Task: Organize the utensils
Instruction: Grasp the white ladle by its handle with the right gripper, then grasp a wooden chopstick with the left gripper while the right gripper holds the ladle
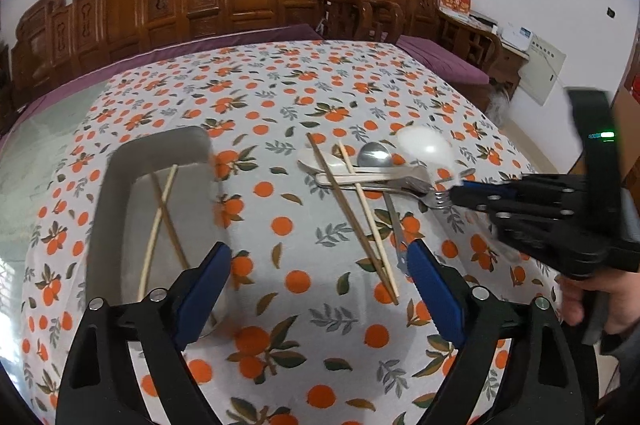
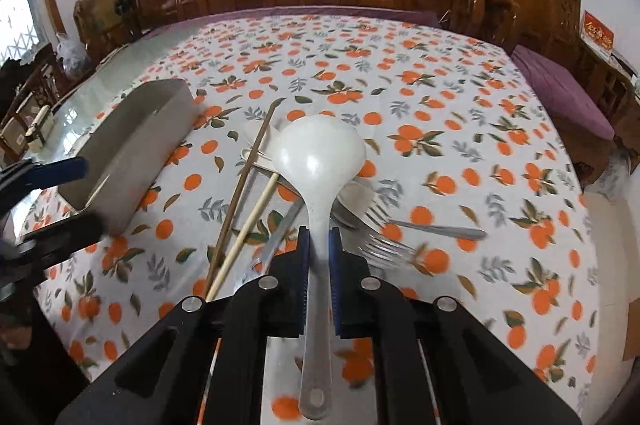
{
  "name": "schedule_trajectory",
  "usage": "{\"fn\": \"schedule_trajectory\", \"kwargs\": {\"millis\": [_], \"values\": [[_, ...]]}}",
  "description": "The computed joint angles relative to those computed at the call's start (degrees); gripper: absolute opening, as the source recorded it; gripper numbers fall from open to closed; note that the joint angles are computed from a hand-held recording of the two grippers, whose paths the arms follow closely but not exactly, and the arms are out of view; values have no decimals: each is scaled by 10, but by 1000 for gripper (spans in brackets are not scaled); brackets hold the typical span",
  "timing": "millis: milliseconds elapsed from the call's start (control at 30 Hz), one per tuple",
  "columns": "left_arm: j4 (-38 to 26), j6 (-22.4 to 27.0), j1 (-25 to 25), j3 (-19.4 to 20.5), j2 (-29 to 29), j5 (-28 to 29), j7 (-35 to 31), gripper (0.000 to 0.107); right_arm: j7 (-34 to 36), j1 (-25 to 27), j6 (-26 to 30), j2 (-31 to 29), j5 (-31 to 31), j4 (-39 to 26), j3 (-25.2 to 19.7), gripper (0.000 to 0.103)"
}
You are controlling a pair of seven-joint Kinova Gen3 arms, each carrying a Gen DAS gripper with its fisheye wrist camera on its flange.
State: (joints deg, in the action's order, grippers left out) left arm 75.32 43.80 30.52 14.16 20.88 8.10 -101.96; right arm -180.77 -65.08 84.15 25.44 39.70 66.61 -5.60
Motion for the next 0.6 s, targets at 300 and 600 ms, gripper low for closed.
{"fn": "schedule_trajectory", "kwargs": {"millis": [300,600], "values": [[-67,40,41,-8,57,-34,14,53,-52,-24,18,-32,16,46,-20,11],[-161,88,93,-33,135,-76,57,43,-73,-25,20,-39,27,62,-35,11]]}}
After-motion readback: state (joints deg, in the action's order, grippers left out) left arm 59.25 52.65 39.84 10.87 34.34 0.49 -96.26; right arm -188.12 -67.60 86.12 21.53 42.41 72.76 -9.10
